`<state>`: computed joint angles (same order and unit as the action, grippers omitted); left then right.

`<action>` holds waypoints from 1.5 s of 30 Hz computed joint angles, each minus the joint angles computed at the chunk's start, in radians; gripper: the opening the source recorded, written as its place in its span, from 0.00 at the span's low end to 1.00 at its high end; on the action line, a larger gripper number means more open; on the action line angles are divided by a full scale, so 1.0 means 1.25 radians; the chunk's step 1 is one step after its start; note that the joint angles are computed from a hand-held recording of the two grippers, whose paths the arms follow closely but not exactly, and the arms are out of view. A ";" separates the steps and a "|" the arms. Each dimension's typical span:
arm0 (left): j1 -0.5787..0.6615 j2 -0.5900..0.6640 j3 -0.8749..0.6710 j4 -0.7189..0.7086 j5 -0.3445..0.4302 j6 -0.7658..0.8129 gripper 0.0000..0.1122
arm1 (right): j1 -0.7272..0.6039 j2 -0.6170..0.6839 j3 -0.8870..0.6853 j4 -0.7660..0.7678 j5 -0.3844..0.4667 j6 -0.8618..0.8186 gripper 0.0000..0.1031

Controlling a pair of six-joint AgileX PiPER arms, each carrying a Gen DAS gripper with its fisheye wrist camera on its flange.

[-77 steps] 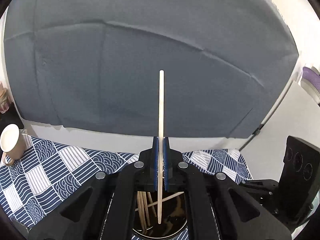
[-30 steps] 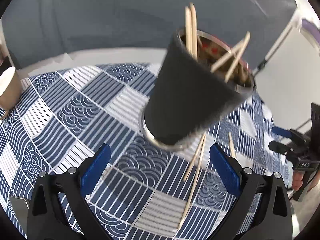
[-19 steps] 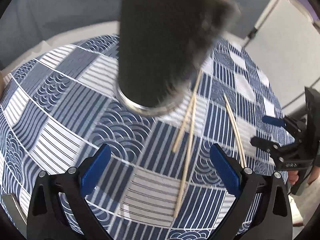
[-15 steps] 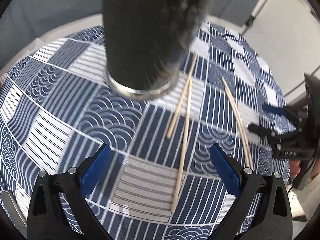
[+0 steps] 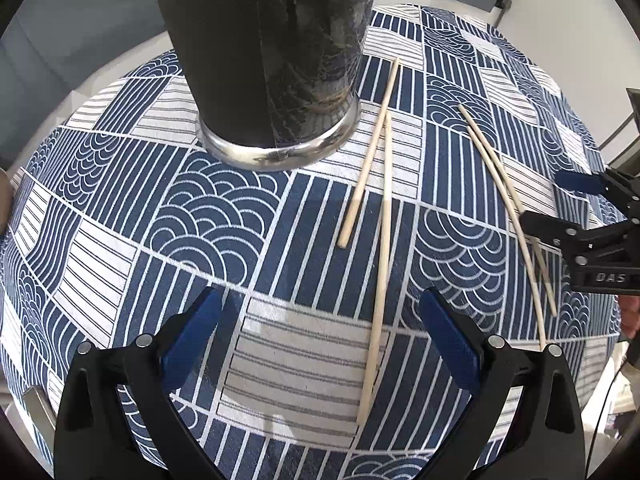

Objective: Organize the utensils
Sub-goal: 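Close the left gripper on a stick while the right gripper grasps another stick, then raise both held sticks upright and lower them into the black cup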

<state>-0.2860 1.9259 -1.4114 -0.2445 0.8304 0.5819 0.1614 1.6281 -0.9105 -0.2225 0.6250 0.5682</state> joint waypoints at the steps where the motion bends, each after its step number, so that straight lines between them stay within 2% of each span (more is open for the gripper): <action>1: -0.006 0.001 0.000 0.013 -0.008 -0.015 0.86 | -0.010 -0.004 0.004 0.026 -0.007 -0.020 0.76; 4: -0.021 -0.003 0.013 0.047 -0.031 -0.051 0.85 | -0.016 -0.015 0.009 0.032 -0.004 -0.041 0.63; 6: -0.026 -0.006 0.017 0.050 -0.038 -0.062 0.80 | -0.020 -0.026 0.014 0.039 -0.001 -0.058 0.43; 7: -0.026 -0.009 0.017 0.047 -0.037 -0.059 0.77 | -0.021 -0.031 0.016 0.045 0.002 -0.069 0.37; 9: -0.024 -0.018 0.022 0.039 -0.031 -0.042 0.60 | -0.029 -0.036 0.014 0.057 0.014 -0.094 0.15; 10: -0.023 -0.024 0.026 0.035 -0.028 -0.033 0.54 | -0.032 -0.035 0.012 0.058 0.017 -0.103 0.12; 11: -0.020 -0.031 0.028 0.032 -0.016 -0.020 0.42 | -0.033 -0.037 0.013 0.053 0.023 -0.108 0.06; 12: -0.020 -0.033 0.020 0.035 0.010 -0.012 0.28 | -0.033 -0.038 0.012 0.043 0.030 -0.106 0.05; 13: -0.019 -0.034 0.016 0.034 0.028 -0.005 0.20 | -0.035 -0.038 0.012 0.038 0.035 -0.108 0.05; 14: -0.013 -0.036 0.014 0.026 0.048 0.009 0.06 | -0.037 -0.039 0.013 0.033 0.041 -0.108 0.04; 19: 0.010 -0.055 0.039 0.009 0.083 0.011 0.05 | -0.084 -0.065 0.041 0.057 0.045 -0.133 0.04; 29: 0.079 -0.131 0.109 -0.012 0.159 0.005 0.04 | -0.215 -0.127 0.046 0.236 0.054 -0.336 0.04; 37: 0.204 -0.230 0.178 -0.064 0.251 0.005 0.04 | -0.231 -0.107 -0.056 0.334 0.101 -0.466 0.05; 43: 0.294 -0.295 0.181 -0.105 0.305 -0.043 0.04 | -0.232 -0.057 -0.164 0.424 0.142 -0.577 0.05; 45: 0.294 -0.309 0.163 -0.070 0.305 -0.095 0.04 | -0.232 -0.044 -0.197 0.450 0.152 -0.605 0.05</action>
